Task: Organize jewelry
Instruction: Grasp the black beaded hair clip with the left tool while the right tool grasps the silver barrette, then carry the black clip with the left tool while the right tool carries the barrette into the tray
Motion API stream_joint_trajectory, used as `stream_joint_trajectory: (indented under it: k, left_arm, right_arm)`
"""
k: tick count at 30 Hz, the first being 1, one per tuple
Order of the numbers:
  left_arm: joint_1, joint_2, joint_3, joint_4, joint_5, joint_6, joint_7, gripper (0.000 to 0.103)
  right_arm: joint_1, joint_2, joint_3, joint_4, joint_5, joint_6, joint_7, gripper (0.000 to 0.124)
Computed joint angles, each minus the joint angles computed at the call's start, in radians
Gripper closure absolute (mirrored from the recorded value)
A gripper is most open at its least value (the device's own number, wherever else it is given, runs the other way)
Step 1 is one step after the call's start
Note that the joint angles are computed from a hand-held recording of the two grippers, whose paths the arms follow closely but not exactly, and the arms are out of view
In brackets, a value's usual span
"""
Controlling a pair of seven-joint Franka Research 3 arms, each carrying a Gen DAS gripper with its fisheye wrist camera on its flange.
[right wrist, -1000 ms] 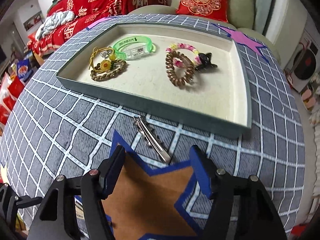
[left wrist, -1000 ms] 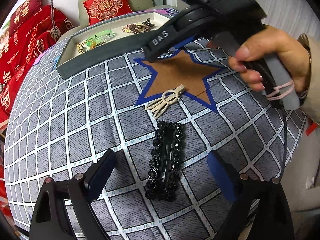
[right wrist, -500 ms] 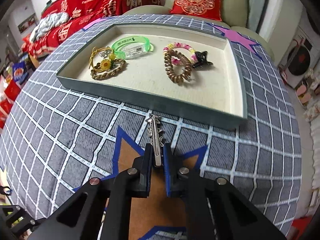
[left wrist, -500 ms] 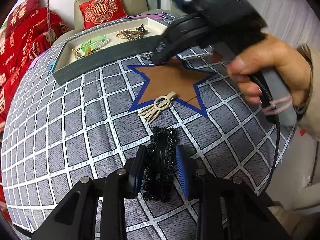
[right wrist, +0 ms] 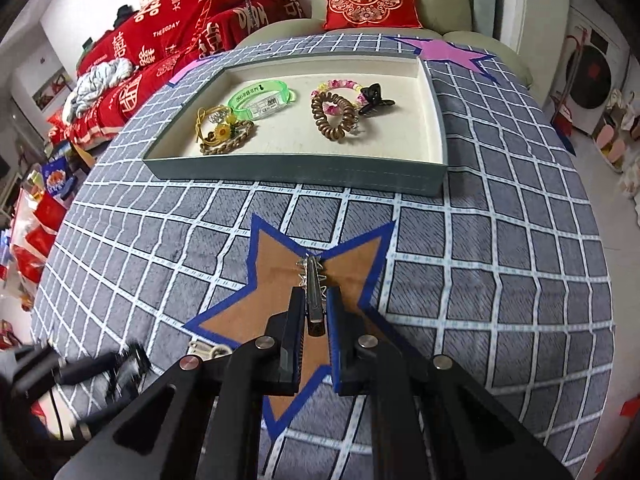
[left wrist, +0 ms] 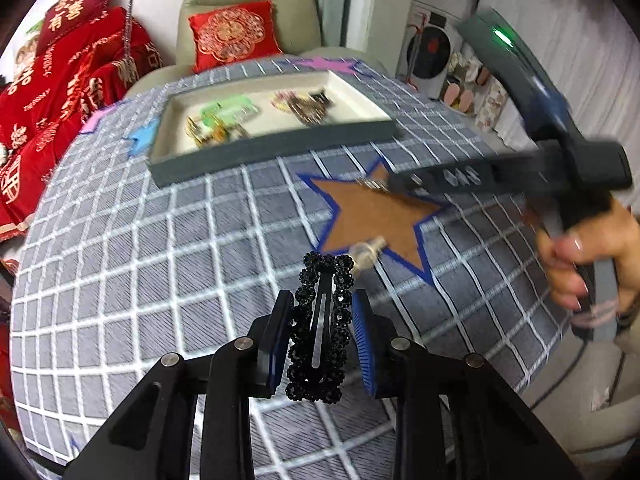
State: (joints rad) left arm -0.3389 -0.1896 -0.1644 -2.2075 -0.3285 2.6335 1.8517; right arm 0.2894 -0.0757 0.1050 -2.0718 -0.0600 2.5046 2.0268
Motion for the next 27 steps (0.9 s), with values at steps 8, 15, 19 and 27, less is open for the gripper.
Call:
stream_joint_trajectory:
  k: [8,15,19,27]
  left_arm:
    - [0.043,0.054,0.01,0.102,0.004,0.02,-0.014,0.065]
    - [0.076,0.107,-0.004,0.19,0.016,0.017,-0.02,0.065]
    - [0.098,0.169,-0.018,0.273,0.039,-0.001,-0.054,0.065]
    - [0.131,0.336,-0.058,0.481,0.173,-0.022,-0.164,0.065]
  right_arm:
    - [-0.008,-0.043,0.002,-0.006,0.032,0.022,0.014,0.113]
    - [-0.018,-0.024,0.0,0.052,0.027,0.023,0.018,0.113]
    - [-0.023,0.014,-0.008,0.114,0.014,0.015,0.017,0.113]
    - [-0.027,0.129,-0.044,0.268,0.025,0.0,0.004,0.113]
